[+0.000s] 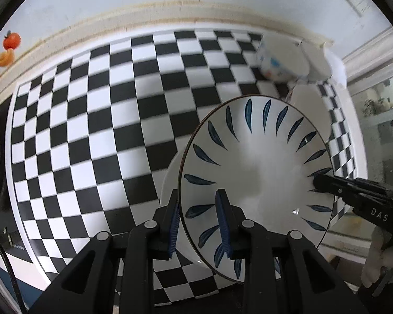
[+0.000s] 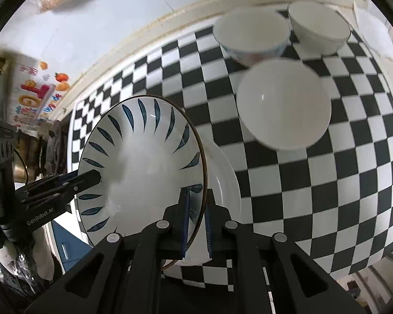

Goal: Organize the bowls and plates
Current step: 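Carry the blue-striped plate onto the white plate stack and lower it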

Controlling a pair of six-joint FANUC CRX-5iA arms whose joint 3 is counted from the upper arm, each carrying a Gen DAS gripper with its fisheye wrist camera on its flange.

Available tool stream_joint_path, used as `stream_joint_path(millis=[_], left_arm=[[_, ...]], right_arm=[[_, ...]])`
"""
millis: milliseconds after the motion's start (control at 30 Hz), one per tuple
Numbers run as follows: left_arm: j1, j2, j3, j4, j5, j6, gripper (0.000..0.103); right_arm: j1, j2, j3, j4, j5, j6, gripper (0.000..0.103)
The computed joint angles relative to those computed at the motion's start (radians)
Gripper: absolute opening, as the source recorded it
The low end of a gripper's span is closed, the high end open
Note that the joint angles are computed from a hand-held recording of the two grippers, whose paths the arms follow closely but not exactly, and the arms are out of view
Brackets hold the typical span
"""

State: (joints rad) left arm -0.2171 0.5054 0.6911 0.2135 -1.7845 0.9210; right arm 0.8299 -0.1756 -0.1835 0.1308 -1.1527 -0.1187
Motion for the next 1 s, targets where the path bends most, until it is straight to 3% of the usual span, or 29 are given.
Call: stream_joint_path(millis=[333, 1000], left_arm=[[-0.050, -0.039, -0.121, -0.144, 0.040, -0.016, 0.024], [-0.067, -0.042, -0.100, -0.160, 0.041, 0.033, 0.024]], right_arm=[[-0.013, 0.026, -0.070, -0.098, 0.061, 0.047, 0.010], [-0.048, 0.059, -0.062, -0.156, 0.085, 0.128, 0.009]])
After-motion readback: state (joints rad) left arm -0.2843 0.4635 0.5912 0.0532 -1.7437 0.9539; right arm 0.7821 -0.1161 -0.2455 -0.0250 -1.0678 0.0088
